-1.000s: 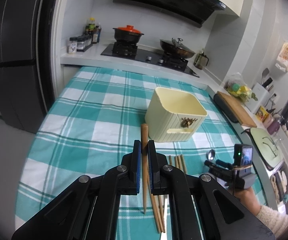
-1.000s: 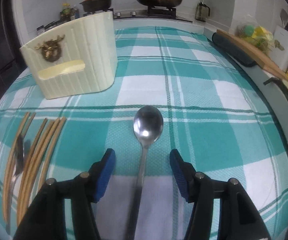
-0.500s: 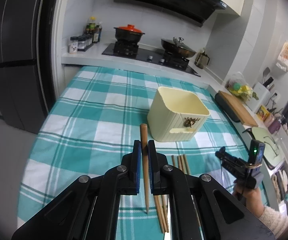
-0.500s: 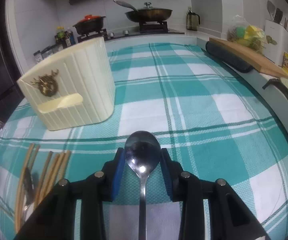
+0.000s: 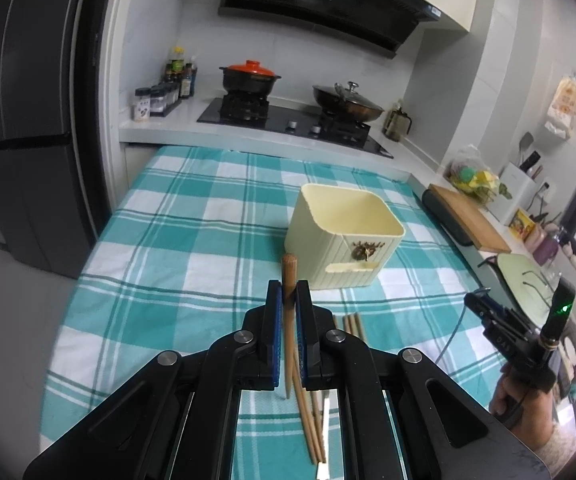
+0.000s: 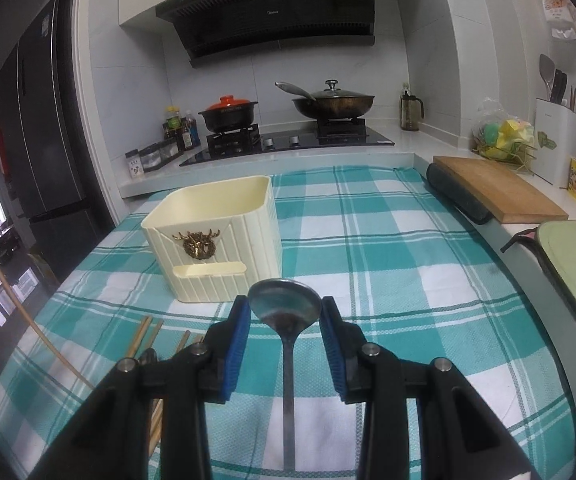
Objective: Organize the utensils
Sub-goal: 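Carry the chopstick with the left gripper while the right gripper carries the spoon over the holder, then open the left gripper over the holder while the right gripper releases the spoon into it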
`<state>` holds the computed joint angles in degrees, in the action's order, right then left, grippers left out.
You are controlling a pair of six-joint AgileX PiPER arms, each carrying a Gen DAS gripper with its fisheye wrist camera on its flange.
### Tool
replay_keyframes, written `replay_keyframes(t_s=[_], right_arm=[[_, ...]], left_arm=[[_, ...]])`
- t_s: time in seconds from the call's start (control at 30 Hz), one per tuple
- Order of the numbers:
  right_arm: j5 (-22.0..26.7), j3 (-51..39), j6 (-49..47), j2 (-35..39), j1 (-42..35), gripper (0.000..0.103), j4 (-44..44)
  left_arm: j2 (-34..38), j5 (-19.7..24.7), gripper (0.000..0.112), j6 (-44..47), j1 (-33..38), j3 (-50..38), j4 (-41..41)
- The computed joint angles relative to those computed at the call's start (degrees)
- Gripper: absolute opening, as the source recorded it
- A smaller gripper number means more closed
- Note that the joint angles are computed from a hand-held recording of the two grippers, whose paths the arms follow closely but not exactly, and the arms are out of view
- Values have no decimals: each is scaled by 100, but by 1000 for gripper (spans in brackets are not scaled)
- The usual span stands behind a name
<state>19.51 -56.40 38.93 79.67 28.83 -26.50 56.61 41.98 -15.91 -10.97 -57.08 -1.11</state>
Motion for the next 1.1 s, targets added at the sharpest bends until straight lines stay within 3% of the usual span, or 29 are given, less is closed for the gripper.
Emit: replay_keyframes(t_s=[0.3, 0.67, 0.87, 1.1], right_arm=[[49, -88, -46, -245, 9, 36, -48], [455, -1124, -1564, -77, -117, 36, 1277], [914, -2581, -2756, 585, -320, 36, 2441], [1724, -5321, -3230, 2201, -422, 36, 2996]], left_arm=[[147, 165, 5, 355, 154, -371, -382], [1050, 692, 5, 1133, 542, -2003, -1084], [2194, 1097, 5, 939, 378, -4011, -676], [4014, 1568, 5, 653, -12, -6437, -266]])
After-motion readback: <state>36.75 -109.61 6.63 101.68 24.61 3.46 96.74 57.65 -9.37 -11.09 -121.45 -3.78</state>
